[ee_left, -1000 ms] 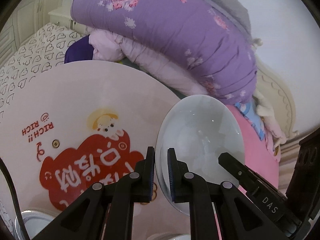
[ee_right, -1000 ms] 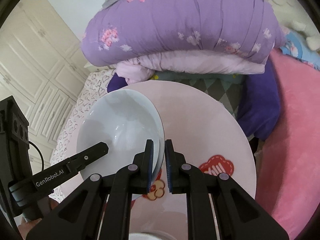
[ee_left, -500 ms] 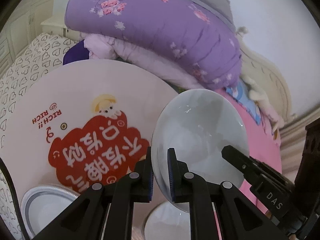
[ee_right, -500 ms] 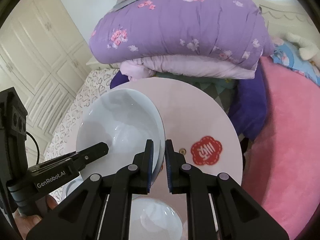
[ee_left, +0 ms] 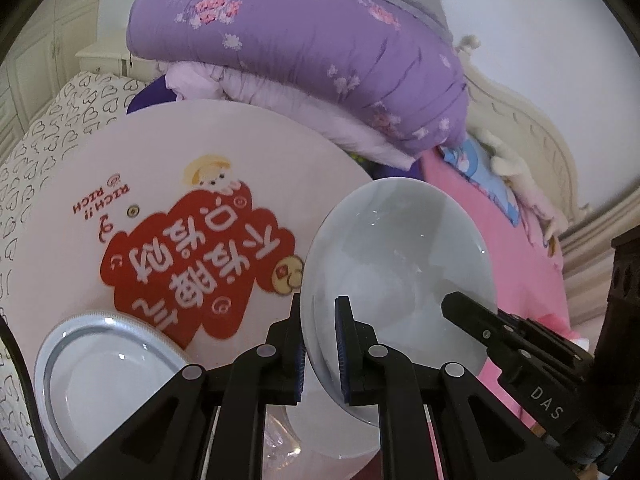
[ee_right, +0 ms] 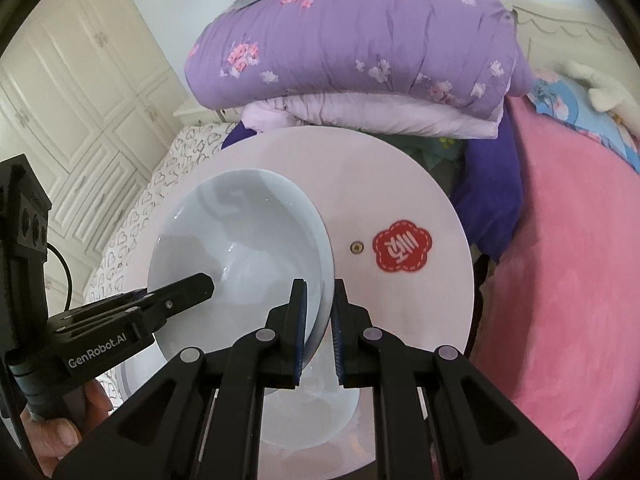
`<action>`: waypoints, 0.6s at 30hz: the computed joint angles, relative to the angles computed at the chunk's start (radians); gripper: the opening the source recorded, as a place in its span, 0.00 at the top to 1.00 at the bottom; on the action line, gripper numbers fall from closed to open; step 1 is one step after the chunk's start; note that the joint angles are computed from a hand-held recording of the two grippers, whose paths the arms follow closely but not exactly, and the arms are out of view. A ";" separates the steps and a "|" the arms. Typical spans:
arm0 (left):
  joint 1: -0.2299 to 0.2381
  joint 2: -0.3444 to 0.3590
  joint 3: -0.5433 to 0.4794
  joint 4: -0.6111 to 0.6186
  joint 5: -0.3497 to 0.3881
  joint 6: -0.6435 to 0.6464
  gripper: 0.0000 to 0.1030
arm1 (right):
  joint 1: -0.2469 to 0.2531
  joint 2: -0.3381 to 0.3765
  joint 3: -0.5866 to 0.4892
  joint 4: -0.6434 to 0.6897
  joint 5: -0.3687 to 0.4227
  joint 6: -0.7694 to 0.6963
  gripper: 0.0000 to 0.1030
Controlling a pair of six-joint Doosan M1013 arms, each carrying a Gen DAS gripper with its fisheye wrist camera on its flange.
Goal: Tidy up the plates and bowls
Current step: 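Carry the white bowl with both grippers toward the set-down bowls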
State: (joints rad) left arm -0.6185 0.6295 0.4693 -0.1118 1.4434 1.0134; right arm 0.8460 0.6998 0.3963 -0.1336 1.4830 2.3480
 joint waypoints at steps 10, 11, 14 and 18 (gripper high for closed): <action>-0.037 -0.071 0.137 0.038 -0.024 -0.006 0.92 | 0.015 -0.092 0.197 0.028 -0.082 -0.004 0.89; -0.041 -0.078 0.153 0.041 -0.025 -0.008 0.92 | 0.017 -0.096 0.209 0.030 -0.083 -0.004 0.89; -0.050 -0.092 0.189 0.049 -0.034 -0.018 0.92 | 0.020 -0.110 0.248 0.039 -0.096 0.003 0.89; -0.062 -0.118 0.244 0.071 -0.058 -0.038 0.92 | 0.029 -0.124 0.280 0.040 -0.110 0.014 0.89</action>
